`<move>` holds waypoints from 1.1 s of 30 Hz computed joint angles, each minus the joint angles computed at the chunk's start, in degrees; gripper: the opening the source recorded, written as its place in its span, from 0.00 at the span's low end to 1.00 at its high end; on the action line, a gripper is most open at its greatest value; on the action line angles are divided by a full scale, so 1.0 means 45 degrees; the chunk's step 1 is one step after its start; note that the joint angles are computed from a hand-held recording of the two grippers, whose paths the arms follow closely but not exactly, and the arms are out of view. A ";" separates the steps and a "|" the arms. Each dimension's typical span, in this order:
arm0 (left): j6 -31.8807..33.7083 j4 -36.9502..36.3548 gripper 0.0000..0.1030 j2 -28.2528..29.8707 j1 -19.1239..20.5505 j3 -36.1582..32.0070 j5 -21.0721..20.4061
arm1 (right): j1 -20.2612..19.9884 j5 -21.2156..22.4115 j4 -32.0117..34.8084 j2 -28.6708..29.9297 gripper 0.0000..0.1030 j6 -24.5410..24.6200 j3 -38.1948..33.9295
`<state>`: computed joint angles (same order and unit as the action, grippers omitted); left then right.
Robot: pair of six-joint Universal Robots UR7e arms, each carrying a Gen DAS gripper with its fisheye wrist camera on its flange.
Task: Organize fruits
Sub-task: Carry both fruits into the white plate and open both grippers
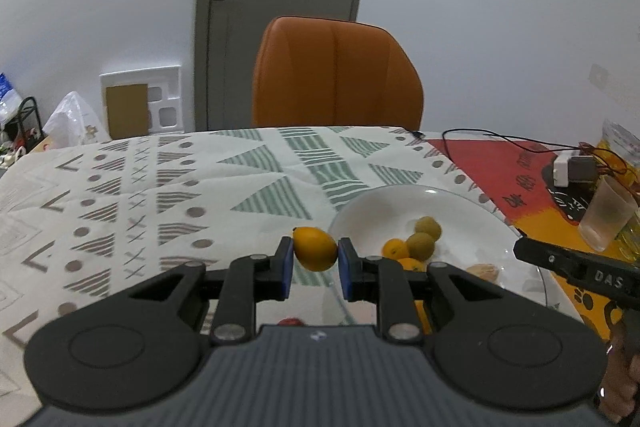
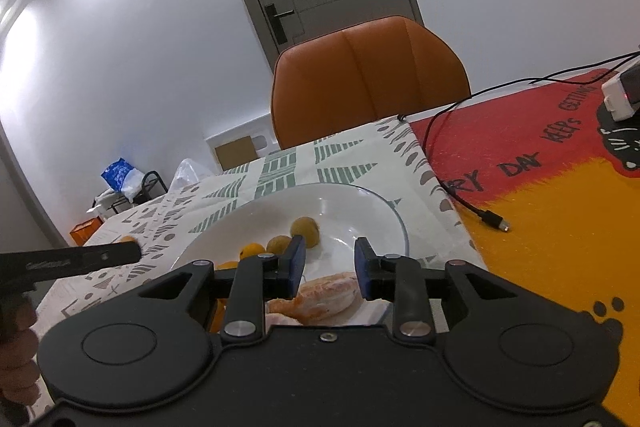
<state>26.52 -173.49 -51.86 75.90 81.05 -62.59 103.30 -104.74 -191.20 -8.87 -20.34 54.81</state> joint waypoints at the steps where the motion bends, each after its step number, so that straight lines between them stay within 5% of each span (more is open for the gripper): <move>1: 0.0049 0.0048 0.21 0.0071 -0.0014 -0.0075 -0.0022 | 0.0001 0.0037 -0.0092 -0.0086 0.28 -0.0003 0.0165; 18: 0.0521 0.0489 0.25 0.0918 -0.0190 -0.0895 -0.0021 | -0.0088 0.0141 -0.0634 -0.0545 0.28 0.0244 0.1211; 33: -0.0125 0.0146 0.27 -0.0121 -0.0066 0.0179 0.0474 | 0.0066 0.0264 -0.0445 -0.0502 0.30 0.0343 0.1362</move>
<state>25.96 -172.83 -52.40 75.60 81.85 -60.46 103.60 -103.55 -193.20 -11.13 -18.79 60.94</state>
